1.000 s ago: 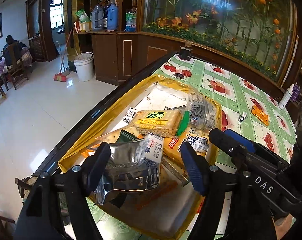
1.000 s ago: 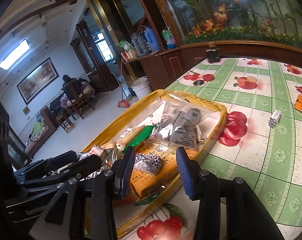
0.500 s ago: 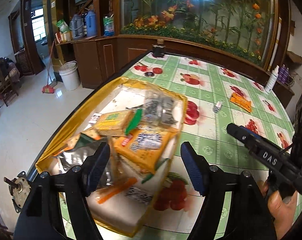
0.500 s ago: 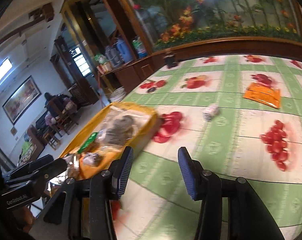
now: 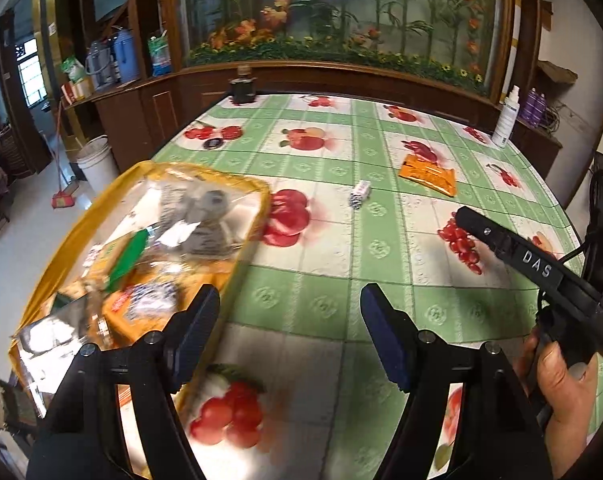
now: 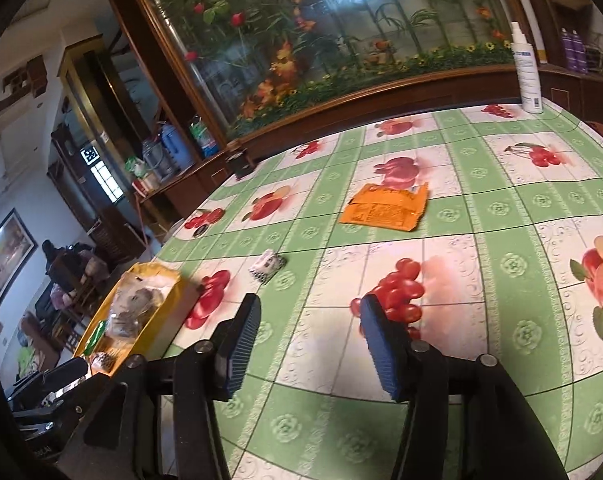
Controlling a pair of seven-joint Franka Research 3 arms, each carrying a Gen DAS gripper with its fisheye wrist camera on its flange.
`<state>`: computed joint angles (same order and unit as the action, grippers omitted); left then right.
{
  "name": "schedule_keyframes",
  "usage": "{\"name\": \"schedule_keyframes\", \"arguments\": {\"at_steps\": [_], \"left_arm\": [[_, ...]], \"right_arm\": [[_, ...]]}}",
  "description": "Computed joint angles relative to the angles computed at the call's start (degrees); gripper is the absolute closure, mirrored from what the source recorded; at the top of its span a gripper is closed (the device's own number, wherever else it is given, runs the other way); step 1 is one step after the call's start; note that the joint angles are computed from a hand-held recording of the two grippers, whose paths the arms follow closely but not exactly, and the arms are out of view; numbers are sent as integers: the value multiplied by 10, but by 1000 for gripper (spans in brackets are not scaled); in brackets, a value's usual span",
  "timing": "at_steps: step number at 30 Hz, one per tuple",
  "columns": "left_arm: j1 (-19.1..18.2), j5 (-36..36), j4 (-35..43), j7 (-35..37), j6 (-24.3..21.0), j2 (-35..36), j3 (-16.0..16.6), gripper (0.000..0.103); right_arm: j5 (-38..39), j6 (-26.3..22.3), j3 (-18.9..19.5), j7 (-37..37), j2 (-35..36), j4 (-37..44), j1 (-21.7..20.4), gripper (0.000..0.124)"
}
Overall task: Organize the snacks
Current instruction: 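Move both tools back toward the orange snack pack and remaining candy, then grasp the small white candy with the left tool while the right tool grasps the orange pack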
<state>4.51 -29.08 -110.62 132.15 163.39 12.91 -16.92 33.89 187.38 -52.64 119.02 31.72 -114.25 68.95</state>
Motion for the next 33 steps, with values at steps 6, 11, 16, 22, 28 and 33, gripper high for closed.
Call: {"name": "schedule_keyframes", "arguments": {"at_steps": [6, 11, 16, 22, 28, 33], "left_arm": [[-24, 66, 64, -58, -25, 54, 4, 30], [-40, 124, 168, -127, -92, 133, 6, 30], [-58, 178, 270, -190, -140, 205, 8, 30], [-72, 217, 355, -205, -164, 267, -2, 30], [-82, 230, 426, -205, -184, 317, -10, 31], [-110, 268, 452, -224, -182, 333, 13, 31]], "right_arm": [[-28, -23, -7, 6, 20, 20, -20, 67], [-91, -43, 27, -3, 18, 49, -93, 48], [-168, -66, 138, -62, 4, 103, -233, 47], [-247, -131, 284, -158, 17, 193, -390, 41], [-278, -252, 371, -197, 70, 314, -485, 40], [-308, -312, 410, -187, 87, 358, -519, 41]]}}
